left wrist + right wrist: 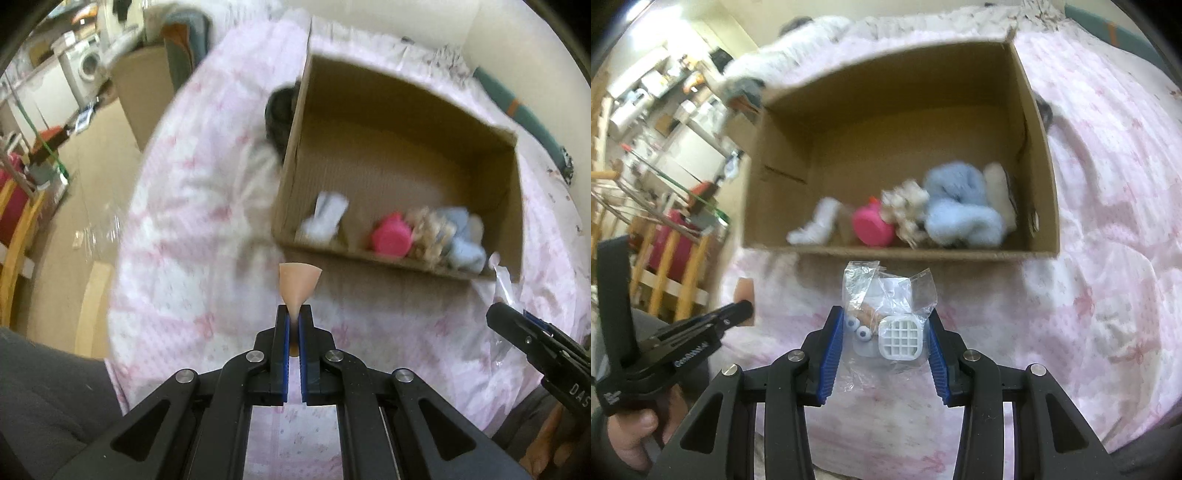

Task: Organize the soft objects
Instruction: 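Carry the bag and peach piece over the box with both tools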

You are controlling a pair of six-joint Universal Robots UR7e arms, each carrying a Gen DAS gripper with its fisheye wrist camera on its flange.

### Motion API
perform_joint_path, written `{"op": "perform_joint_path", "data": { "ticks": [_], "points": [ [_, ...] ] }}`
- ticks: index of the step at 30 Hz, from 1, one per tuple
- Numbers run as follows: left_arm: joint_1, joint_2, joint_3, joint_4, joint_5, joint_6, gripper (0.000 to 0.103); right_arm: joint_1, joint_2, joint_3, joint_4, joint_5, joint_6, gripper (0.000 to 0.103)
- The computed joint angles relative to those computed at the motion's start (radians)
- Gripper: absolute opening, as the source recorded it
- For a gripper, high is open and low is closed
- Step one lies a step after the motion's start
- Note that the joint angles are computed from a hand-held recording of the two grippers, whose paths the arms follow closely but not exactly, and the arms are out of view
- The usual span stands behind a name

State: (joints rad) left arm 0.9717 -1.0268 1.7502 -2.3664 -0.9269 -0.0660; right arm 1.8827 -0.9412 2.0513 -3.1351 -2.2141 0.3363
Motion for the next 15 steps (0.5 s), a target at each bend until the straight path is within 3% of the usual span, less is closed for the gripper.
{"op": "perform_joint_path", "data": {
  "ticks": [7, 15],
  "points": [
    [-0.033, 0.01, -0.041, -0.107, -0.004, 0.1, 0.004, 0.036, -0.005, 0.021, -0.227, 0.015, -0.114, 0.044],
    [-0.038, 0.08, -0.148, -0.142, -0.031, 0.169, 0.004, 0.046, -0.027, -0.012, -0.29, 0.016, -0.151, 0.044]
  ]
}}
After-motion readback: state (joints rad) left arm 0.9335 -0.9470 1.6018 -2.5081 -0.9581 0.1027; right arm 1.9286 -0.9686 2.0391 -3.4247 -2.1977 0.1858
